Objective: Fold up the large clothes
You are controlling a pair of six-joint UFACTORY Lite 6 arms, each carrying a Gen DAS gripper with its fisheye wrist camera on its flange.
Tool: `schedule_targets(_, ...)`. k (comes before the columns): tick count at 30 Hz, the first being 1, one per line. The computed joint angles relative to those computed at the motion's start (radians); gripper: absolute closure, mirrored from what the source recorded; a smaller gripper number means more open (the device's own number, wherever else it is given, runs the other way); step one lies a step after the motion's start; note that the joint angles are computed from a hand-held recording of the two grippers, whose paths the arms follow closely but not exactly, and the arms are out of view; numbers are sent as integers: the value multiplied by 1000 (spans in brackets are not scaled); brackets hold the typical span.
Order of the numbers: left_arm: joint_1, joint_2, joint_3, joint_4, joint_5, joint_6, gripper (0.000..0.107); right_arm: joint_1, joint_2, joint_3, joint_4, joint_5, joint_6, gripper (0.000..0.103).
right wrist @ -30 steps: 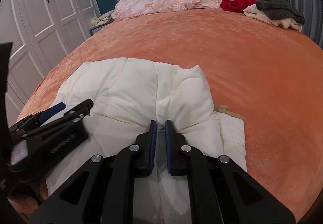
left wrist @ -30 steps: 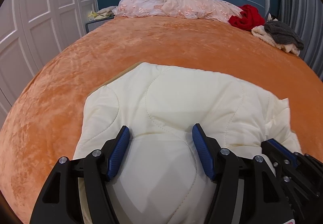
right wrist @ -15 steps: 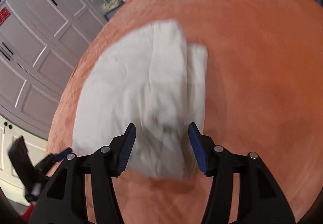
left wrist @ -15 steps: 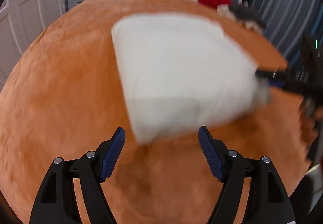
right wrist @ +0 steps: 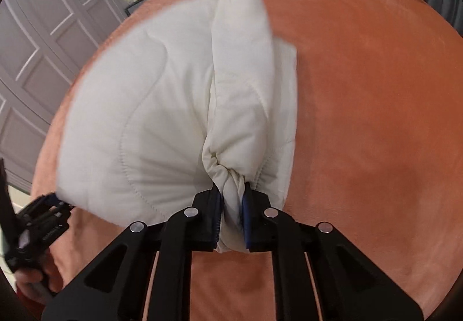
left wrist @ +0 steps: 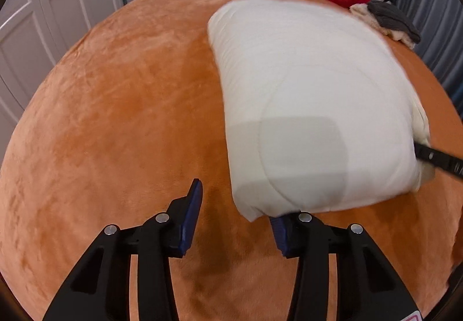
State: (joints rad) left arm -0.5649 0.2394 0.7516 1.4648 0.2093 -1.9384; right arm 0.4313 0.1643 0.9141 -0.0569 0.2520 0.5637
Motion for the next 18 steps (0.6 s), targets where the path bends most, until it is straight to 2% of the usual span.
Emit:
schedule_targets(2,3,61,31,56,5,-57,62,14,31,6,-104,-26,115,92)
schedule_targets(4,9,91,43,142,6,-149,60,15,47,18,-121,-28,132,92)
schedule_targets(5,6,101,51,129,11,-141,60,12,53,21,-109,-33,113,92)
schedule_targets(8,-25,96,64,-35,44,3,60,9,11,-10,-87,-26,81,91)
schedule_targets(10,-50,61,61,-194,83,155,60,9,-47,-32,-45,6,55,83)
schedule_targets(12,-97,-21,31,-343,149,284,60,36,-150,-53,-114,105,164,71)
schedule_targets(13,-120,-58,13,-379,177,309,60,58,-205,-81,-173,142,238,68)
schedule_targets(16,-238,-218,-53,-456,320,322,60,180,-379,-101,-337,353,435,61)
schedule_targets(18,-332,-307,-69,-518,429,328,52,273,-447,-87,-403,482,528,45)
